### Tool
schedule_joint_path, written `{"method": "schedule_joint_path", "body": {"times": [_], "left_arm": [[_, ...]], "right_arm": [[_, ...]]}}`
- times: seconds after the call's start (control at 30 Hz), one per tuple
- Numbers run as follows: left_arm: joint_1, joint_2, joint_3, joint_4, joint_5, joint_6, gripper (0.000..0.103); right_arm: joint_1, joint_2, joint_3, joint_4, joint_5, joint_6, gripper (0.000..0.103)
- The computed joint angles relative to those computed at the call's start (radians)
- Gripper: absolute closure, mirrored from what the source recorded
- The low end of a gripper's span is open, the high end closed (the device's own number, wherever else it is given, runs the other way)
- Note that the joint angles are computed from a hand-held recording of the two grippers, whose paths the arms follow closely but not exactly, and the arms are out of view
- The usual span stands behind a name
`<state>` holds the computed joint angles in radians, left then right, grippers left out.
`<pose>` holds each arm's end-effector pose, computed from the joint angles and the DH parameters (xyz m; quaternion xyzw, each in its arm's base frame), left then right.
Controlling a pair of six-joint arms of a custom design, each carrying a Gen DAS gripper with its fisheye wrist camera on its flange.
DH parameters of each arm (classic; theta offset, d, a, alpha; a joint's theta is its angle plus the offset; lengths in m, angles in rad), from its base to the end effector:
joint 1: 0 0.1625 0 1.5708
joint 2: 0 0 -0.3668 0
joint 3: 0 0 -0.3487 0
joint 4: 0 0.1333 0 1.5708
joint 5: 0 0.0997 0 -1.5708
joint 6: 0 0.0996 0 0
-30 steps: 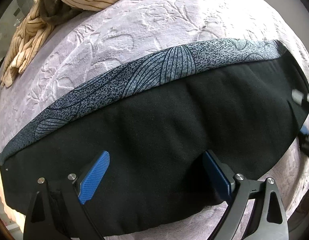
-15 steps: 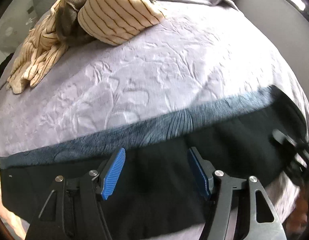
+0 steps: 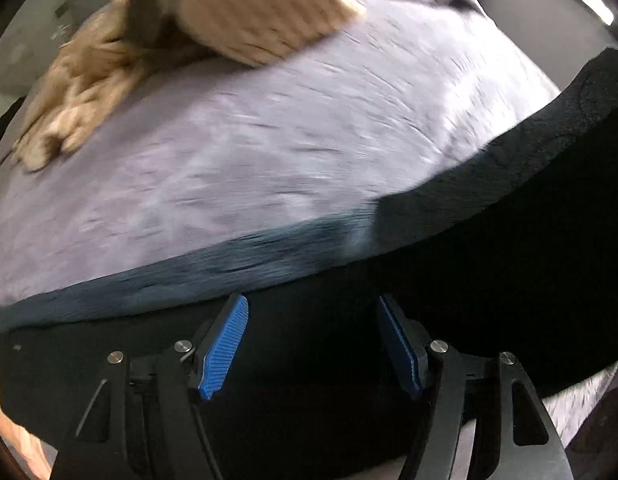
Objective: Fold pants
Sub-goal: 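Lift the leg end with the right gripper and fold it toward the waistband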
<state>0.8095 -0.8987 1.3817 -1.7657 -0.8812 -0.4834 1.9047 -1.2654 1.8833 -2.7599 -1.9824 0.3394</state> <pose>-0.2791 -0.5780 0.1856 0.1771 0.9157 -0.0852 0.3505 0.2612 -0.4680 0.2874 -0.0602 -0.9391 0.3251 0.0940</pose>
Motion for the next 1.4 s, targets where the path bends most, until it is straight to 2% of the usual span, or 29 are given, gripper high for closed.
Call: {"method": "schedule_joint_path", "body": {"times": [0.1,0.17,0.27,0.33,0.37,0.43,0.5,0.57,0.63,0.67,0.7,0.77,0.8,0.83,0.9,0.93,1.0,1.03,1.1,1.13,1.2,1.33,1.37,1.4], "left_arm": [[0.018,-0.105,0.050,0.055,0.028,-0.032,0.035],[0.045,-0.182,0.074,0.112,0.047,-0.060,0.035],[0.080,-0.300,0.109,0.236,0.071,-0.162,0.035],[0.103,-0.367,0.131,0.308,0.071,-0.227,0.028],[0.118,-0.390,0.134,0.330,0.076,-0.242,0.026],[0.144,-0.443,0.148,0.383,0.086,-0.275,0.026],[0.166,-0.485,0.158,0.406,0.090,-0.282,0.026],[0.185,-0.522,0.165,0.417,0.086,-0.280,0.026],[0.194,-0.544,0.166,0.416,0.077,-0.267,0.026],[0.206,-0.544,0.162,0.397,0.076,-0.245,0.026],[0.208,-0.548,0.162,0.385,0.072,-0.231,0.026],[0.210,-0.546,0.154,0.369,0.069,-0.209,0.026],[0.211,-0.559,0.162,0.354,0.063,-0.191,0.026],[0.219,-0.558,0.162,0.324,0.051,-0.160,0.026],[0.217,-0.548,0.160,0.269,0.000,-0.106,0.026],[0.215,-0.539,0.158,0.246,-0.029,-0.082,0.026],[0.212,-0.522,0.156,0.195,-0.090,-0.024,0.026],[0.210,-0.511,0.156,0.171,-0.125,0.005,0.026],[0.202,-0.482,0.155,0.127,-0.209,0.048,0.026],[0.203,-0.464,0.149,0.116,-0.239,0.058,0.026],[0.207,-0.419,0.134,0.102,-0.290,0.063,0.026],[0.212,-0.342,0.116,0.088,-0.289,0.043,0.029],[0.217,-0.331,0.118,0.067,-0.293,0.037,0.035],[0.224,-0.323,0.119,0.053,-0.303,0.036,0.056]], "right_arm": [[0.103,0.120,-0.108,0.071,-0.103,-0.019,0.088],[0.143,0.209,-0.177,0.105,-0.122,-0.031,0.087],[0.189,0.367,-0.298,0.203,-0.152,-0.029,0.083],[0.213,0.495,-0.387,0.276,-0.193,-0.023,0.078],[0.219,0.546,-0.434,0.328,-0.215,-0.015,0.075],[0.239,0.680,-0.565,0.513,-0.286,0.051,0.073],[0.262,0.763,-0.653,0.639,-0.366,0.094,0.072],[0.299,0.843,-0.770,0.790,-0.480,0.123,0.064],[0.336,0.875,-0.823,0.831,-0.519,0.077,0.057],[0.351,0.860,-0.805,0.825,-0.516,0.054,0.054],[0.368,0.856,-0.810,0.803,-0.499,-0.001,0.051],[0.387,0.829,-0.792,0.723,-0.417,-0.095,0.049],[0.386,0.800,-0.753,0.659,-0.343,-0.118,0.049],[0.379,0.755,-0.708,0.610,-0.257,-0.105,0.049],[0.331,0.641,-0.579,0.499,-0.094,0.020,0.049],[0.308,0.590,-0.509,0.446,-0.045,0.089,0.049],[0.217,0.476,-0.344,0.309,0.081,0.279,0.049],[0.179,0.432,-0.272,0.253,0.119,0.351,0.049],[0.134,0.387,-0.171,0.143,0.177,0.440,0.049],[0.103,0.360,-0.104,0.060,0.218,0.471,0.049],[0.074,0.336,-0.031,-0.025,0.237,0.510,0.049],[0.020,0.340,0.059,-0.237,0.281,0.556,0.049],[0.010,0.338,0.073,-0.269,0.293,0.553,0.051],[-0.002,0.349,0.069,-0.280,0.308,0.549,0.058]]}}
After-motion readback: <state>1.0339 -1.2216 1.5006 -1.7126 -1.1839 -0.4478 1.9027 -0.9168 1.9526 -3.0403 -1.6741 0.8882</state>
